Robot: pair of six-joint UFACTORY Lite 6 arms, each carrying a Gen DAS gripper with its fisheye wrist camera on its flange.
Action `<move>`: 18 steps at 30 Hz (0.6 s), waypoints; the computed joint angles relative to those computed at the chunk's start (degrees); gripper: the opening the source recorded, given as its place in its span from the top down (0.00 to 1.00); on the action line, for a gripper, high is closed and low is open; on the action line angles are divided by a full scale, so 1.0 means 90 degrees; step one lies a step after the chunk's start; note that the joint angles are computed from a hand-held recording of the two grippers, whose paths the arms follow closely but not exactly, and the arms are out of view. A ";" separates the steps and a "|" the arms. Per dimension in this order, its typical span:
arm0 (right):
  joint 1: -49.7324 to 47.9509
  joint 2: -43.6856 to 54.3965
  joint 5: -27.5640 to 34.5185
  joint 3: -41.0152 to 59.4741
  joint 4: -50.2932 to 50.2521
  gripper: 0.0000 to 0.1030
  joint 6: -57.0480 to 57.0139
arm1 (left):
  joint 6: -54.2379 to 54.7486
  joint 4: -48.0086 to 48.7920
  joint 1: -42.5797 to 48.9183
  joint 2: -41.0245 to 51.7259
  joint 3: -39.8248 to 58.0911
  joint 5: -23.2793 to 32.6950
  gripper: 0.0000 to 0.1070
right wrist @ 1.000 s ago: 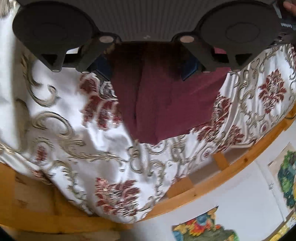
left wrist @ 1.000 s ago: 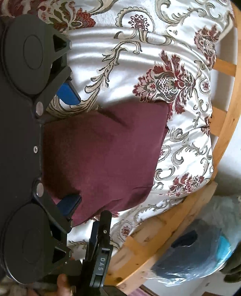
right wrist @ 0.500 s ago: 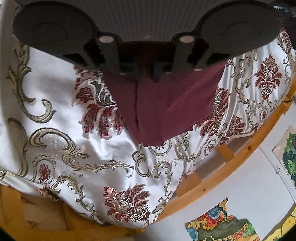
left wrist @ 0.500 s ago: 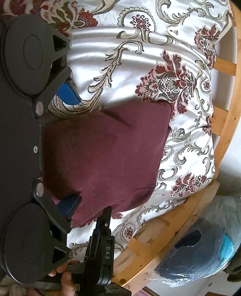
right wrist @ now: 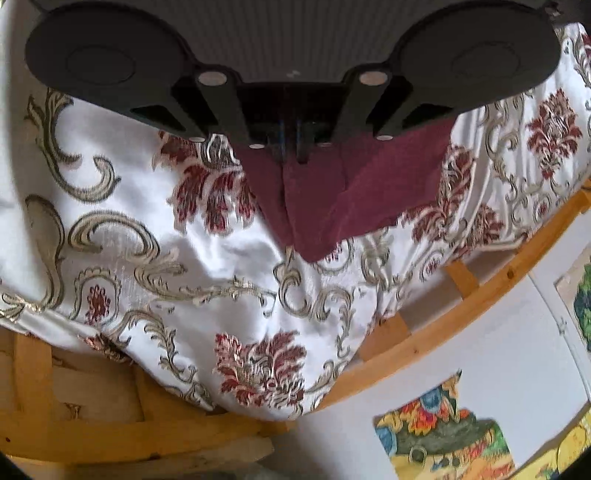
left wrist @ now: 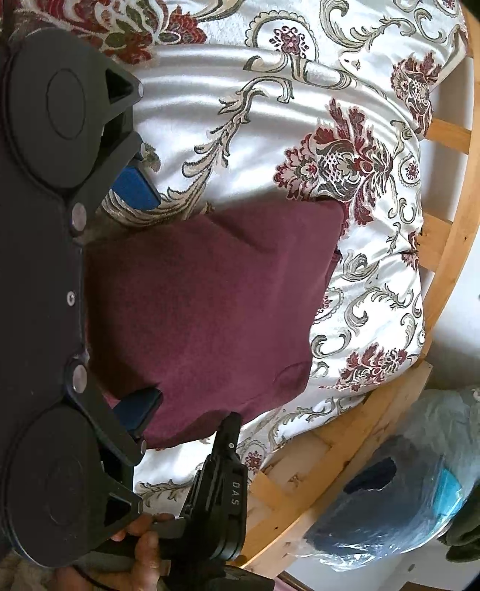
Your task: Fold small clothes
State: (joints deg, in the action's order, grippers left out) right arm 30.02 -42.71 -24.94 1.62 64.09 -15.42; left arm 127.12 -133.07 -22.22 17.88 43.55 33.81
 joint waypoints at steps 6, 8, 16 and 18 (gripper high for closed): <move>-0.0144 0.0724 -0.0056 0.0391 -0.0190 0.94 -0.0062 | -0.0017 -0.0300 -0.0211 0.0090 0.0097 -0.0085 0.04; -0.0309 0.0911 0.0105 0.0456 -0.0450 0.93 0.0132 | -0.0071 -0.0253 -0.0229 0.0143 0.0138 -0.0113 0.04; -0.0534 0.0765 0.0330 0.0379 -0.0915 0.93 0.0446 | -0.0128 -0.0228 -0.0169 0.0255 0.0131 0.0015 0.04; -0.0521 0.0752 0.0326 0.0385 -0.0849 0.93 0.0352 | -0.0125 -0.0234 -0.0170 0.0261 0.0133 0.0017 0.04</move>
State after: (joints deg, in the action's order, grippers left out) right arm 25.33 -35.94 -22.01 5.08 56.45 -12.25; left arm 125.99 -135.17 -23.75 20.23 44.75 33.97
